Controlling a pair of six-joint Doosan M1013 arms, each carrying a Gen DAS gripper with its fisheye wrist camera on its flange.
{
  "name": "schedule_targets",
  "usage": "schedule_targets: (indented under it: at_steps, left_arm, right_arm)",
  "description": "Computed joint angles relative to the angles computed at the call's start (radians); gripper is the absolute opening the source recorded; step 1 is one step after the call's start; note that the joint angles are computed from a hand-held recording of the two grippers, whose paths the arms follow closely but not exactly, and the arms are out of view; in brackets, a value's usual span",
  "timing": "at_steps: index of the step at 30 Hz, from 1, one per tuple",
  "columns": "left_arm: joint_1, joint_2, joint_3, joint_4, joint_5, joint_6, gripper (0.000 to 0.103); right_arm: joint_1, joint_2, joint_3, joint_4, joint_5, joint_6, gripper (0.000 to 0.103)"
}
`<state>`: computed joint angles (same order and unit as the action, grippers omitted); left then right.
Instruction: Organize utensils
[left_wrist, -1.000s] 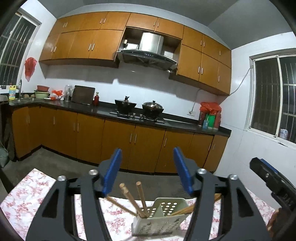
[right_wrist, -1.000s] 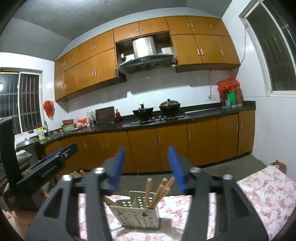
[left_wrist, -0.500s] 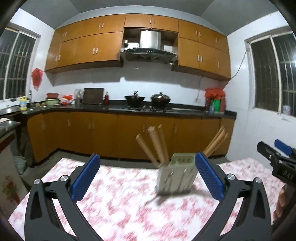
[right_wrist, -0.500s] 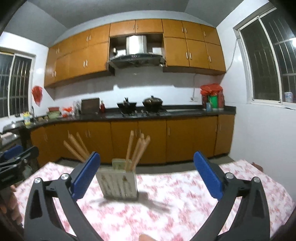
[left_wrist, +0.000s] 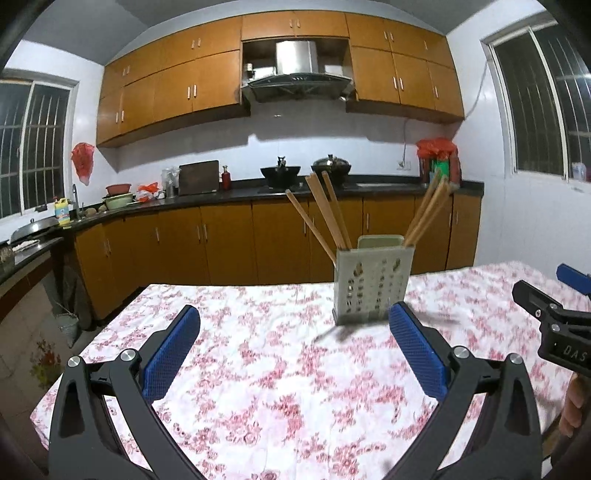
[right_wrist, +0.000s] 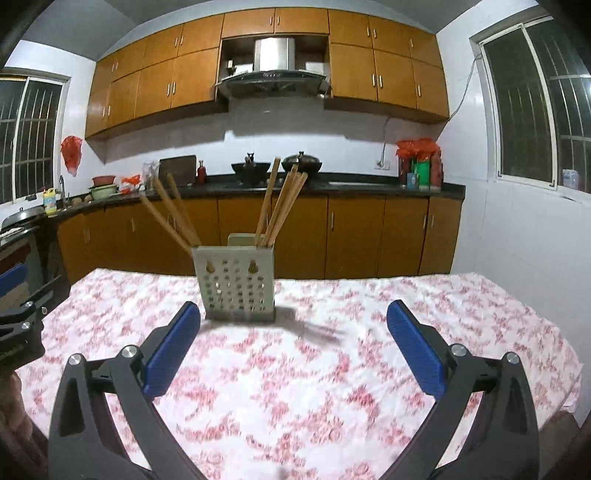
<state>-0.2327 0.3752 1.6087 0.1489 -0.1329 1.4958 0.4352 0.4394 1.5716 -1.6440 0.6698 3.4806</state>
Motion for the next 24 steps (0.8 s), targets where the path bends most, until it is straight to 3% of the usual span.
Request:
schedule_targets:
  at_steps: [5,7,16,24]
  left_arm:
    - [0.003,0.0,0.008,0.326,0.017,-0.314,0.101]
    - [0.003,0.002,0.01,0.389,0.027,-0.376,0.101]
    - [-0.001,0.01,0.006,0.168,0.065,-0.183,0.101]
    - [0.001,0.01,0.005,0.227,0.068,-0.249,0.101]
  right_arm:
    - [-0.004,0.005,0.0,0.06,-0.022,-0.026,0.099]
    - [-0.005,0.006,0.0,0.075,-0.027,-0.032,0.099]
    - [0.001,0.012,-0.001,0.088,-0.01,-0.042,0.099]
    - [0.003,0.012,0.001,0.092,-0.007,-0.051,0.099]
